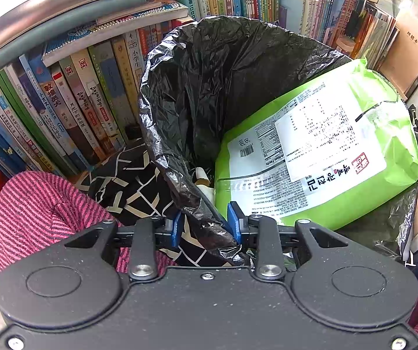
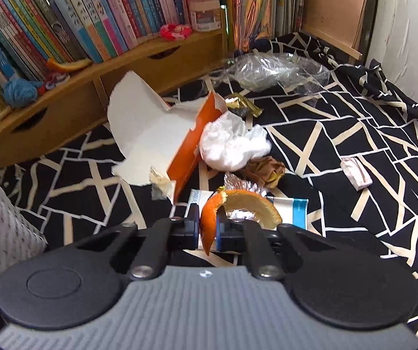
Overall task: Collect trash
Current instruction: 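Carry the orange peel over the bin with the right tool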
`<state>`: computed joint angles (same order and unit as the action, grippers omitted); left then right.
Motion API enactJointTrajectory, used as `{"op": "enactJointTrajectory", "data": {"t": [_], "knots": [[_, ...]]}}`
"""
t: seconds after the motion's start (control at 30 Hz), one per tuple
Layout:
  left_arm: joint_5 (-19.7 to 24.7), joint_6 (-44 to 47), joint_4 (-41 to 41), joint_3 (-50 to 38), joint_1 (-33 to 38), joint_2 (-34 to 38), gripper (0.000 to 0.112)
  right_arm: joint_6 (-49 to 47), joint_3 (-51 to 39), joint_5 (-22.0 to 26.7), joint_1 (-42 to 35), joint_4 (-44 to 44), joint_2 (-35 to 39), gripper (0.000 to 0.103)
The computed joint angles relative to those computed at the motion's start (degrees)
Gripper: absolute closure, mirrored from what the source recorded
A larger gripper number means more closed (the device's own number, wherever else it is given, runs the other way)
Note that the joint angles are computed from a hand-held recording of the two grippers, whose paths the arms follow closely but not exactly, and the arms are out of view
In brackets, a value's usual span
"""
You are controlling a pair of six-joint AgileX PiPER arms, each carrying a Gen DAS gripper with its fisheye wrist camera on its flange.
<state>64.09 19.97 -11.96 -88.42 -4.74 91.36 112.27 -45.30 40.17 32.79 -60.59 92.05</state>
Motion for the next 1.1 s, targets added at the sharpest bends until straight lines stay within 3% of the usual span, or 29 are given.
{"op": "enactJointTrajectory", "data": {"t": [0.23, 0.57, 0.8, 1.1], "knots": [[0.0, -0.1, 0.0, 0.1, 0.0, -0.1, 0.082, 0.7, -2.0, 3.5, 2.5, -2.1, -6.4, 0.090], [0.0, -0.2, 0.1, 0.1, -0.1, -0.2, 0.082, 4.0, -3.3, 6.7, 10.1, -14.2, -19.8, 0.089], [0.1, -0.2, 0.1, 0.0, -0.1, -0.2, 0.082, 4.3, -3.9, 4.2, 16.7, -23.5, -25.1, 0.088], [0.1, -0.1, 0.1, -0.1, 0.0, 0.0, 0.082, -4.3, -8.2, -1.3, 21.5, -24.0, -21.8, 0.087]]}}
